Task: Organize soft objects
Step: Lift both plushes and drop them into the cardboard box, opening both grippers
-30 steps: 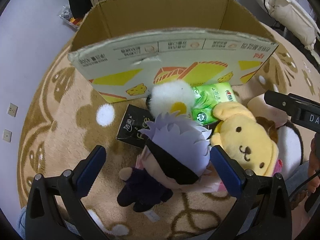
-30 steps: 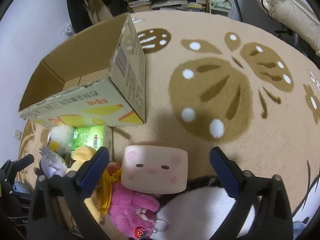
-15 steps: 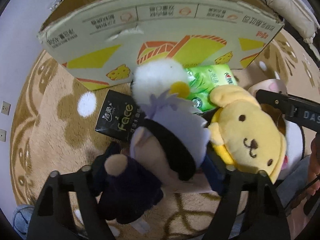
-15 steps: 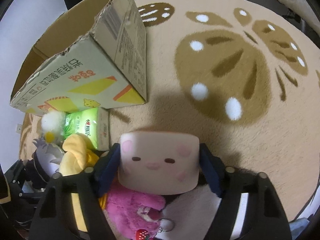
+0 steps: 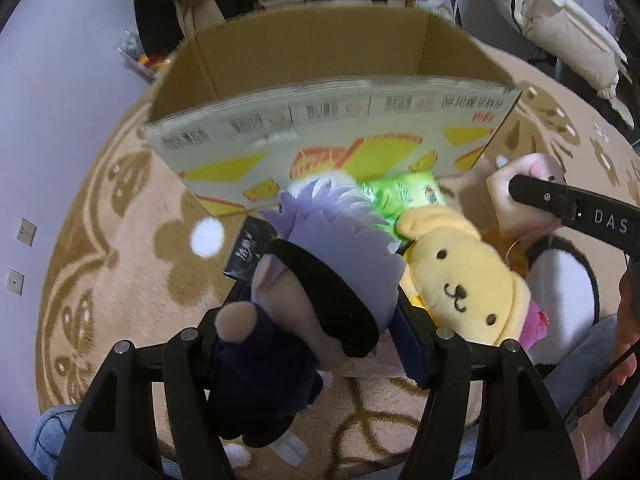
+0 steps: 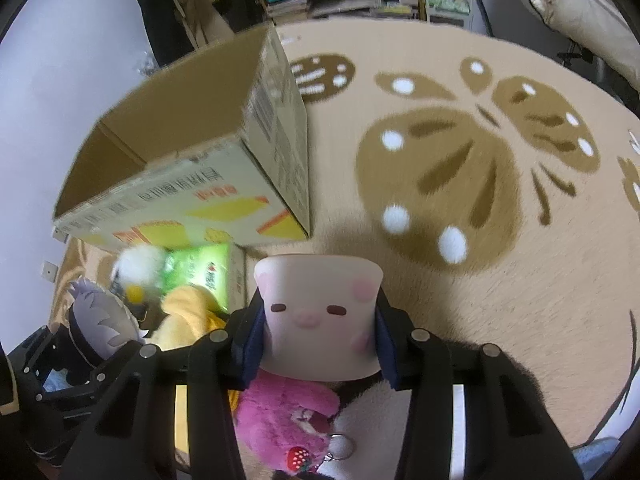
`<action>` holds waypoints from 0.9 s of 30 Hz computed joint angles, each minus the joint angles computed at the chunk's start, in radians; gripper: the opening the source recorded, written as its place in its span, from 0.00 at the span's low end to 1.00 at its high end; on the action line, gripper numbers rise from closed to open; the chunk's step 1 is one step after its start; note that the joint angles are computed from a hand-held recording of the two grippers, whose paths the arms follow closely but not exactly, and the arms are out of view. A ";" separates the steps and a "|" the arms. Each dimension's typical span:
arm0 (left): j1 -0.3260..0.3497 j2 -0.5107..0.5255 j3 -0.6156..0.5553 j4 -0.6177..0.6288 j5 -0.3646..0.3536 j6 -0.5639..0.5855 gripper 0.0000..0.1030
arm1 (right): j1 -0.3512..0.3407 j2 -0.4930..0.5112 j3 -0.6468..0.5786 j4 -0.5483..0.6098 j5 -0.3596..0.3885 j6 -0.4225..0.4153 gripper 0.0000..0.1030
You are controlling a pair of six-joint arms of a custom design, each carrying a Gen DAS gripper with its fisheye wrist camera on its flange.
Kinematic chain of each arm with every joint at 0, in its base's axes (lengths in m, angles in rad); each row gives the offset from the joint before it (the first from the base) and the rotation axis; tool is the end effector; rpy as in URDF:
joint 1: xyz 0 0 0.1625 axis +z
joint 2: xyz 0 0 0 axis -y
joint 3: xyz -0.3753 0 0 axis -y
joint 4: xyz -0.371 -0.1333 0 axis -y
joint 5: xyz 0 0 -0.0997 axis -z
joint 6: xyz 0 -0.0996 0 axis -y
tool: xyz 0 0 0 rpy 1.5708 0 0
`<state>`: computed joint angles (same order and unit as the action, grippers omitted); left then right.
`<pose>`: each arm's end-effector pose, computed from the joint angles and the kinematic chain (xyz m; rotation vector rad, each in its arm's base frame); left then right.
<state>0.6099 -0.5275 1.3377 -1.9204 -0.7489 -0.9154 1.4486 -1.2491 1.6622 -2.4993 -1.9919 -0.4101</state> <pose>-0.4058 -0.5352 -0.0224 0.2822 2.2534 -0.4808 0.0200 -0.5969 0.3397 0.2246 -2.5549 0.5072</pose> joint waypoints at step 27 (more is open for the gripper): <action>-0.041 -0.074 0.106 -0.352 0.341 0.203 0.64 | 0.067 -0.115 0.156 -0.339 0.216 -0.237 0.48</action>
<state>0.5692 -0.6017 1.4434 -2.2724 -0.4082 -0.7126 1.5156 -1.3641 1.8184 -2.8386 -1.7758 -0.6473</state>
